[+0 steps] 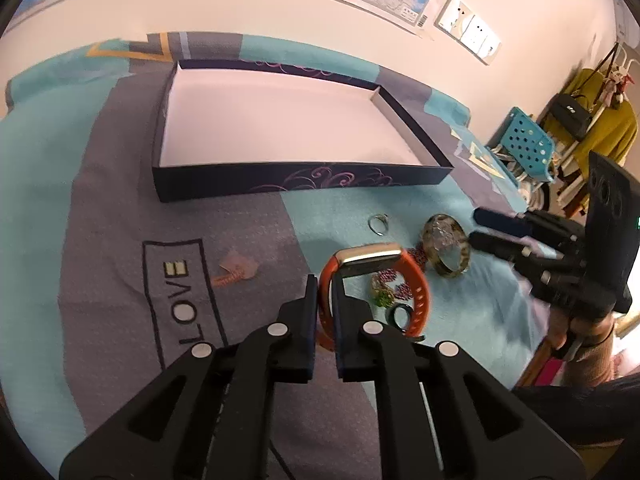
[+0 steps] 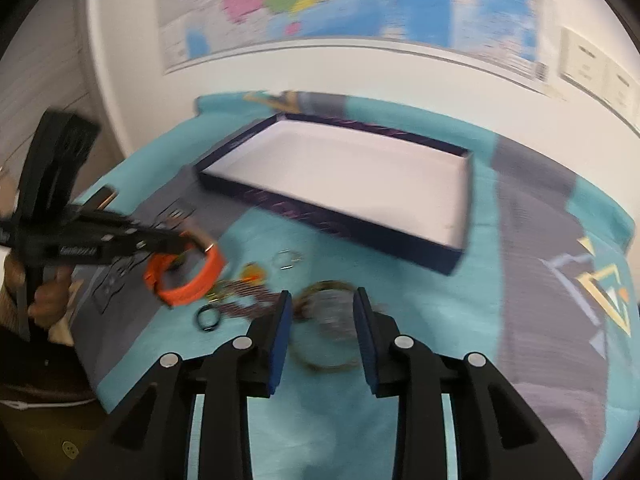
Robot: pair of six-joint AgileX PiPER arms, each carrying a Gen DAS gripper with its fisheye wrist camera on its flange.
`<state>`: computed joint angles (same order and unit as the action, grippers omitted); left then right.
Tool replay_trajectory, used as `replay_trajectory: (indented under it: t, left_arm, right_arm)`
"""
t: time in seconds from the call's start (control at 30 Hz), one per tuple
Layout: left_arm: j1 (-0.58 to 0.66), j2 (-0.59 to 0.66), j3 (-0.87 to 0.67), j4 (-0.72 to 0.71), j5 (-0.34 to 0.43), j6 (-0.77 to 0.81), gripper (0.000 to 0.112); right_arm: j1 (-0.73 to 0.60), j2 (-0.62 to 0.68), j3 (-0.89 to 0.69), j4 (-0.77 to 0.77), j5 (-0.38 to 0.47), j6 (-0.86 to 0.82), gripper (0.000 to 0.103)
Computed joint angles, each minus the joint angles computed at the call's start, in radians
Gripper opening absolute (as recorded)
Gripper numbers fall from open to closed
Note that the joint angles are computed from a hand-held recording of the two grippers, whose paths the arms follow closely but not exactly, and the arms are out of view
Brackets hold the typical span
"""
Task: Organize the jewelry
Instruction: 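Carry the watch band with the left tool while the right tool carries the bangle to the box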
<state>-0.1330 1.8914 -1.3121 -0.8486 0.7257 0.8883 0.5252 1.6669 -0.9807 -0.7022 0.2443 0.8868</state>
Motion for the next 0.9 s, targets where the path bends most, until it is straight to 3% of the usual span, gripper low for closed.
replay_trajectory:
  t: [0.07, 0.17, 0.23, 0.33, 0.47, 0.6, 0.77, 0.9]
  left_arm:
    - [0.001, -0.004, -0.001, -0.001, -0.004, -0.003, 0.001]
    - [0.005, -0.012, 0.000, -0.015, 0.002, 0.014, 0.001]
    - [-0.007, -0.012, 0.004, 0.015, -0.021, 0.001, 0.001]
    - [-0.006, -0.012, 0.008, 0.015, -0.011, 0.014, 0.011]
    - [-0.009, -0.018, 0.022, 0.027, -0.006, 0.034, 0.033]
    - [-0.034, -0.005, 0.019, 0.098, -0.032, -0.006, 0.034]
    - [-0.041, 0.013, 0.001, 0.118, -0.027, -0.027, 0.030]
    - [-0.055, 0.015, -0.008, 0.163, -0.052, -0.071, 0.020]
  right_arm:
    - [-0.032, 0.004, -0.005, 0.073, 0.010, -0.053, 0.031]
    - [-0.084, 0.013, -0.002, 0.302, -0.018, -0.269, 0.031]
    - [-0.091, 0.022, -0.003, 0.337, -0.013, -0.306, 0.031]
    - [-0.102, 0.023, 0.009, 0.473, -0.029, -0.434, 0.031]
    - [-0.112, 0.010, 0.049, 0.643, -0.046, -0.579, 0.031]
    - [-0.126, 0.029, 0.054, 0.846, -0.046, -0.755, 0.028]
    - [-0.137, 0.047, 0.038, 0.865, -0.048, -0.736, 0.006]
    - [-0.132, 0.034, 0.045, 0.755, -0.049, -0.627, 0.004]
